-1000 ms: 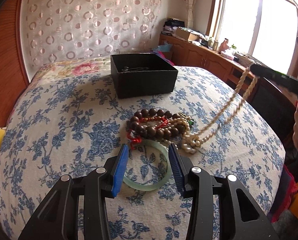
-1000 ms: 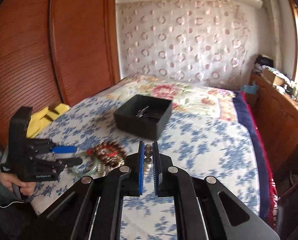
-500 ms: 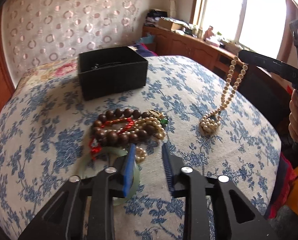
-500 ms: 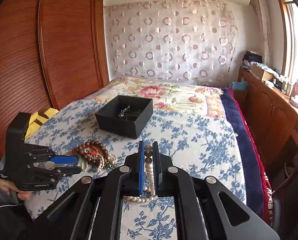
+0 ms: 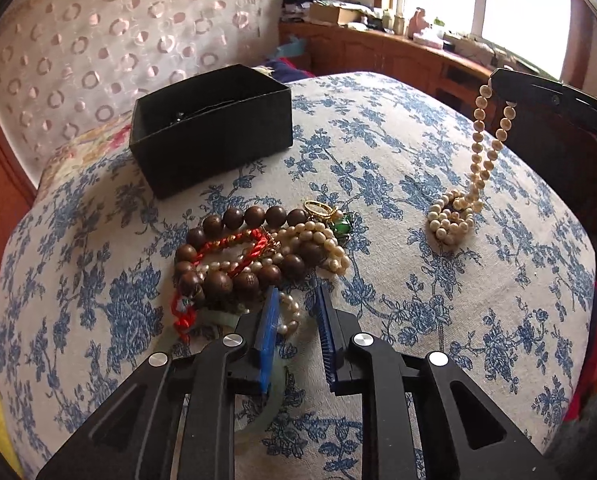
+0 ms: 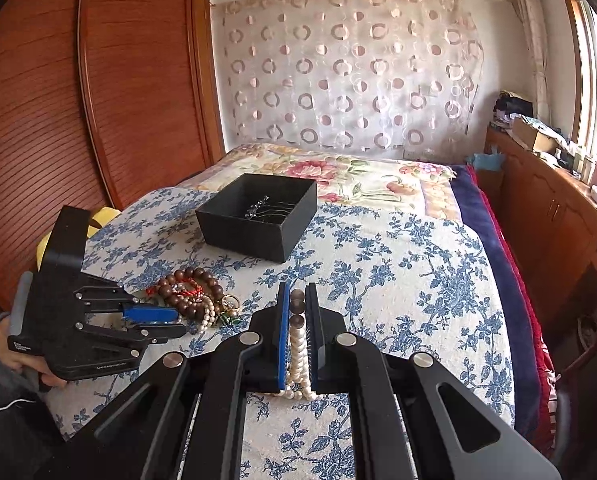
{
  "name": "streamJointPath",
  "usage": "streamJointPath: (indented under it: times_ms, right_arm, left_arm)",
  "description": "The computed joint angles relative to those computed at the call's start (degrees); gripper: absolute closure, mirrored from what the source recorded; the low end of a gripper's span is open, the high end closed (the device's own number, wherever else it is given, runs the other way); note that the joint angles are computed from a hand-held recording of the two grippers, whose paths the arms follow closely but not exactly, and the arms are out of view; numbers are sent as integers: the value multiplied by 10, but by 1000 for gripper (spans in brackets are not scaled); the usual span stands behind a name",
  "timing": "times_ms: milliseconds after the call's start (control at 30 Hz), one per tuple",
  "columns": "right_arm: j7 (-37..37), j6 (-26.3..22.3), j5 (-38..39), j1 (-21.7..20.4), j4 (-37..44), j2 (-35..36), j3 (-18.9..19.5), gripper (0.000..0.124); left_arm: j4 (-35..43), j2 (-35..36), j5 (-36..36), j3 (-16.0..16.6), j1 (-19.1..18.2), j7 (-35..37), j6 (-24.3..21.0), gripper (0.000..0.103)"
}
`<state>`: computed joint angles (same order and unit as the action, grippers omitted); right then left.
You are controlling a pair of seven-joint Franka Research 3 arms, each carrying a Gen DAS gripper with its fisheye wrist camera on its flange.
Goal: Organize jewelry
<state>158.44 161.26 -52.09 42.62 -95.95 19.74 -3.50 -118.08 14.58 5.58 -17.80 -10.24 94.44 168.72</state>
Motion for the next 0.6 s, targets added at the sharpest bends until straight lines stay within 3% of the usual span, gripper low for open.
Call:
streamJointPath:
  times_ms: [100, 133, 200, 267, 433, 500, 600]
  right_arm:
    - [1, 3, 0, 0, -1, 1, -1, 115]
    - [-3, 3, 3, -1, 0, 1, 0, 115]
    - [-10, 1, 7, -1, 3, 4, 2, 115]
    - [-18, -1, 12, 0, 9, 8, 2, 115]
    - [-24, -5, 13, 7, 19, 11, -2, 115]
    - [-26, -6, 13, 8, 23, 11, -3, 115]
    - [-29, -6, 12, 10, 29, 12, -4, 115]
  left_arm:
    - [-1, 1, -9, -10, 8, 17, 1, 90]
    - [-5, 0, -31, -27, 23, 41, 3, 99]
    - [-9, -5, -28, -20, 16, 36, 3, 99]
    - [-16, -11, -52, -33, 27, 54, 10, 99]
    - [-39, -51, -208, -109, 92, 172, 45, 99]
    - [-37, -70, -321, -155, 131, 264, 48, 99]
    - [-25, -90, -411, -167, 140, 339, 41, 99]
